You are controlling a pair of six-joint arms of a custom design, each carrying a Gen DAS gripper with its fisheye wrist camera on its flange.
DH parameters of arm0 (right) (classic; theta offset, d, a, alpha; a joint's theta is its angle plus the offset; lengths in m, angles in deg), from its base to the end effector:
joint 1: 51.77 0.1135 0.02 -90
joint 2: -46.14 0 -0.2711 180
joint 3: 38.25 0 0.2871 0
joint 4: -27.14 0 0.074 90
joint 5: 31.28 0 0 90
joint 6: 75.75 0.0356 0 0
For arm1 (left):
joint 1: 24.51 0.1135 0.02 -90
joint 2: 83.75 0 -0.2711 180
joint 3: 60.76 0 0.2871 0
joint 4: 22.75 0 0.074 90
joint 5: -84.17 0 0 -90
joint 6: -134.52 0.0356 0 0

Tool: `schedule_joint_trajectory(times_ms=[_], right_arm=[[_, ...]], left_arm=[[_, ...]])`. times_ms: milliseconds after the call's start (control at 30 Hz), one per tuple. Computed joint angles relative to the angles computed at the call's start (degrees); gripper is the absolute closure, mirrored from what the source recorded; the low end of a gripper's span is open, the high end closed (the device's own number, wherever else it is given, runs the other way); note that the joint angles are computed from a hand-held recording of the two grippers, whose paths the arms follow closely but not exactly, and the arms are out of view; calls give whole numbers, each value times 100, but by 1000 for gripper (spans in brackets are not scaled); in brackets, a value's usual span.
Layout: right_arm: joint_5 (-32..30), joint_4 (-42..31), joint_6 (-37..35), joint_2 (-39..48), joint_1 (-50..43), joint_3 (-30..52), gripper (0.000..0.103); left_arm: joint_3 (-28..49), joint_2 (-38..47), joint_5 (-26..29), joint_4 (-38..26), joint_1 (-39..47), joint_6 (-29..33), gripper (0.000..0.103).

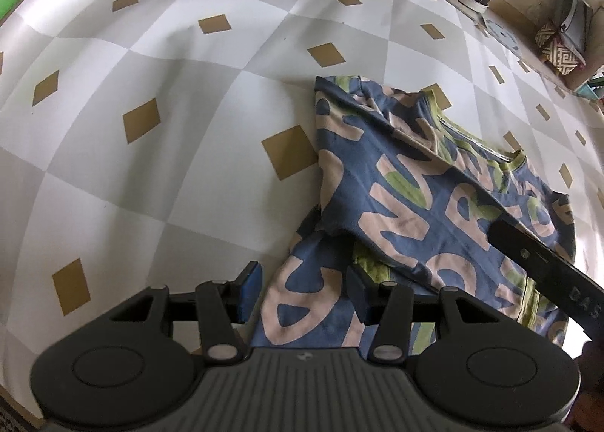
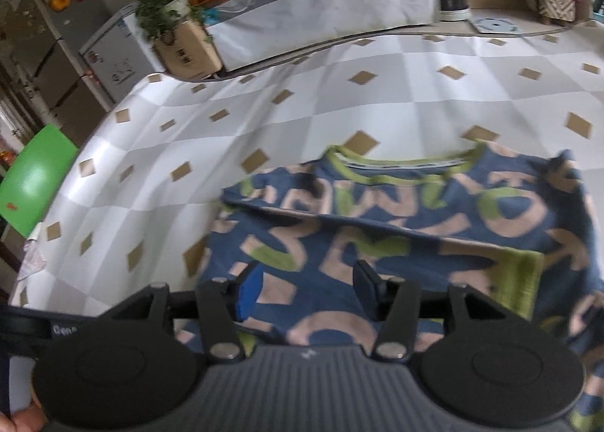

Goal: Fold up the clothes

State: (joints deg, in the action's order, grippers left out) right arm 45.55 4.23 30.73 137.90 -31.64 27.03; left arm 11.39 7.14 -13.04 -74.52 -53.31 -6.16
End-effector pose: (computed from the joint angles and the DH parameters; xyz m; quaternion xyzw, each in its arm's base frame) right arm 0.3315 0.1301 0.1740 -0.0694 0.9299 0.2104 0.2935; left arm 0.2936 -0.1563 0.1893 -0.1971 0.9637 -0.0603 0.1695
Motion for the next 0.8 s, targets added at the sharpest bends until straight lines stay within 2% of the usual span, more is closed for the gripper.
schedule_joint_trajectory(times_ms=[233,300,433,800], right_arm=[[-195,348,125,596,332,372,48],[-209,370,109,779,419,514,48],[-283,369,45,1146,529,823,48],[-444,311,-190,2312,819,2115,47]], left_arm=[[-69,-76,-153,-262,239,-169,53],[-48,-55,-216,-383,294,-184,47],[-2,-63,-422,-583,379,-297,40],[-5,-220,-428,-762,621,-698,39]])
